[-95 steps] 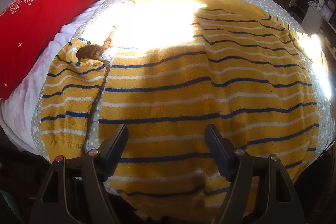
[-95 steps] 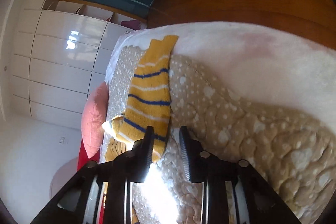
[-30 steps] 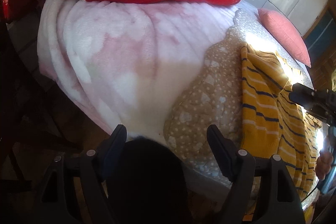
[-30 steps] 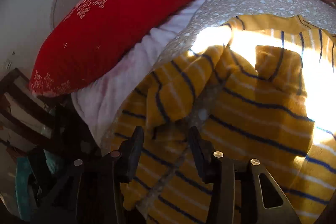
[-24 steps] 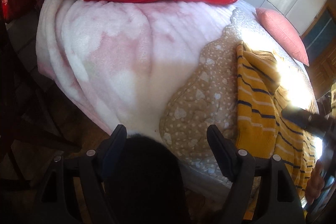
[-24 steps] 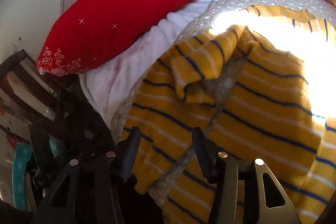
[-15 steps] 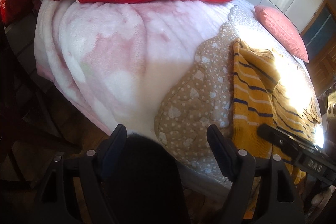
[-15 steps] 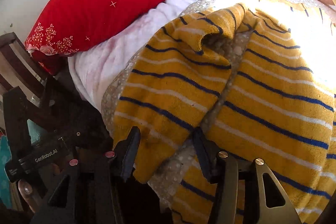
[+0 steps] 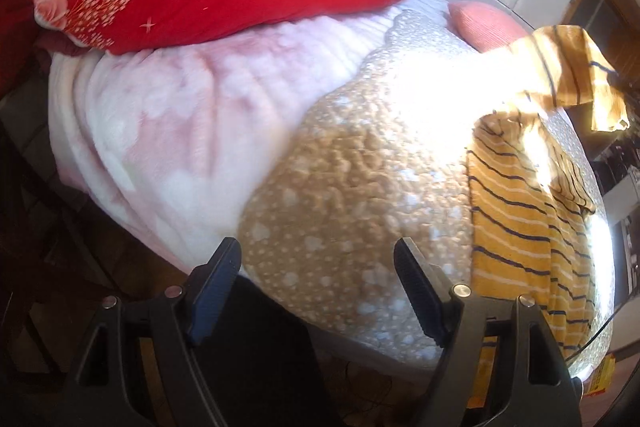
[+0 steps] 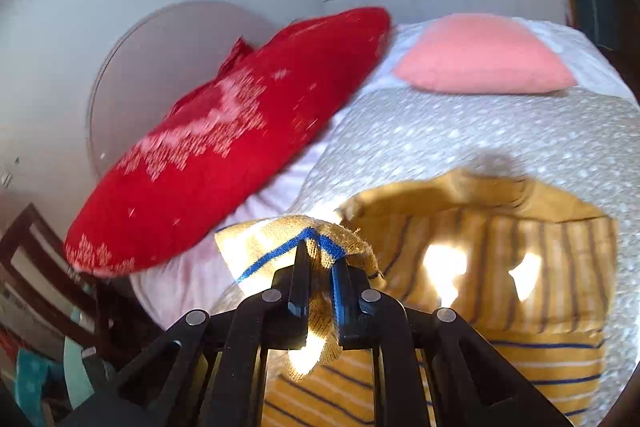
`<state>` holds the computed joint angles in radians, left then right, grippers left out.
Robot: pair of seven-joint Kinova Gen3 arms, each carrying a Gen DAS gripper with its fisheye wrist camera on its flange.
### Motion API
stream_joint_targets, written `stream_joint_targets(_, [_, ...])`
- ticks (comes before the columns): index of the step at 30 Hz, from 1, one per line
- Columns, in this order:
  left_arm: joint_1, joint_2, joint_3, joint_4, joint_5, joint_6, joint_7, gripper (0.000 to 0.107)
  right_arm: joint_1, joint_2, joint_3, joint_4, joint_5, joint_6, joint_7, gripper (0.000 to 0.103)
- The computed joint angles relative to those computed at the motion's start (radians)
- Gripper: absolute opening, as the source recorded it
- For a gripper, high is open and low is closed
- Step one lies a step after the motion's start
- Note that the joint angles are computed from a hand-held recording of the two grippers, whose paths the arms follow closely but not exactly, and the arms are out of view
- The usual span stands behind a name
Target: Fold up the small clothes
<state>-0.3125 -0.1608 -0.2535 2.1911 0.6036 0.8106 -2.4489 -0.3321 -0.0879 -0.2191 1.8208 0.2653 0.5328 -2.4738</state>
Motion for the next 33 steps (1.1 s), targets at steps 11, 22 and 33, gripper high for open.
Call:
stream_joint_targets(11, [0.182,-0.067,0.166,-0.011,-0.141,-0.06,0.267,0.078,0.213,0.007,0.218,0.235,-0.157,0.077,0.201,0.011])
stream_joint_targets(22, [0.383,0.018,0.311,-0.091,-0.253,-0.221,0.442,0.079,0.342,-0.209,0.011,0.415,-0.102,-0.155,0.116,0.023])
stream_joint_targets(33, [0.67,0.471,0.322,-0.484,-0.657,-0.343,0.808,0.079,0.309,-0.191,0.064,0.439,-0.174,-0.198,0.215,0.049])
